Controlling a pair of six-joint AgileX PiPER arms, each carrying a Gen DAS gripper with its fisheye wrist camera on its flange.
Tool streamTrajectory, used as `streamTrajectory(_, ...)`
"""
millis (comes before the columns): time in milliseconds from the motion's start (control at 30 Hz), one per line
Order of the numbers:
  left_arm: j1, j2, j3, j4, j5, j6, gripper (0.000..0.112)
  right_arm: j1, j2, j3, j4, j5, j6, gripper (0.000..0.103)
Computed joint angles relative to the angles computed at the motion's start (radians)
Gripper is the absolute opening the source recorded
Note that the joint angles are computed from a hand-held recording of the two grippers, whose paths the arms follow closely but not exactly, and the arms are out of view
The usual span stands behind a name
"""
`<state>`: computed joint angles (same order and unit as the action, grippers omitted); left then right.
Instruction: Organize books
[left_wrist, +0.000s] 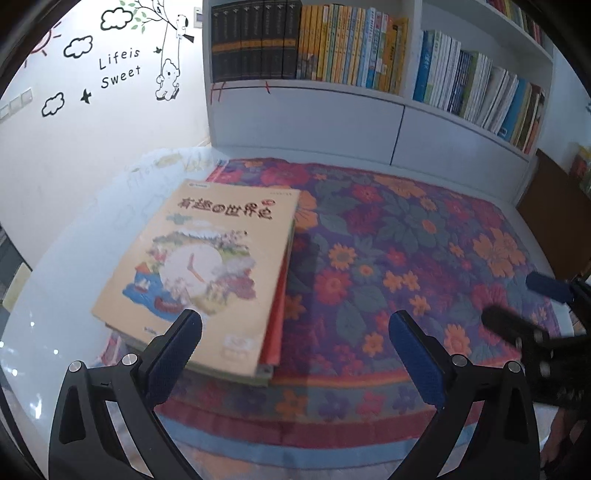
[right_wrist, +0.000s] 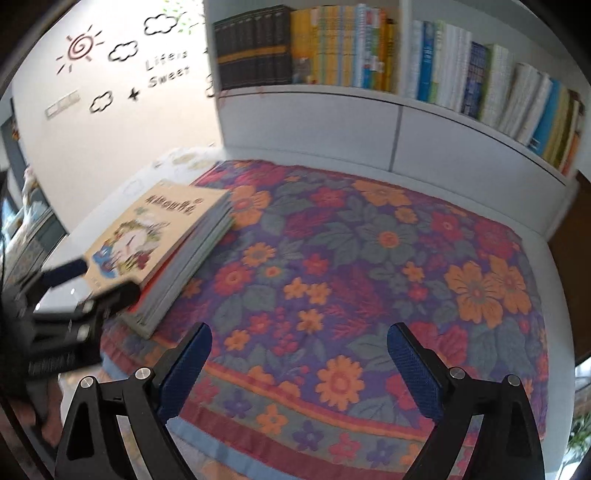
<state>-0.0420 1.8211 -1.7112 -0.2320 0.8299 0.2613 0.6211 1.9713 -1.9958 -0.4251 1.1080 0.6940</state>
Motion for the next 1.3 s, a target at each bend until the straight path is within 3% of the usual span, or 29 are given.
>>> streamTrajectory(400,-0.053,-0.015,0.048,0.061,-0.003,-0.083,0.101,0.001,-0.030,0.108,-0.054,-0.068,0.070,0.095)
streamTrajectory(1300,-0.041,0.002,0.041,0.053,-0.001,-0.081,0.101,-0.007,-0.051,0.144,-0.037,-0.119,0.090,0.095)
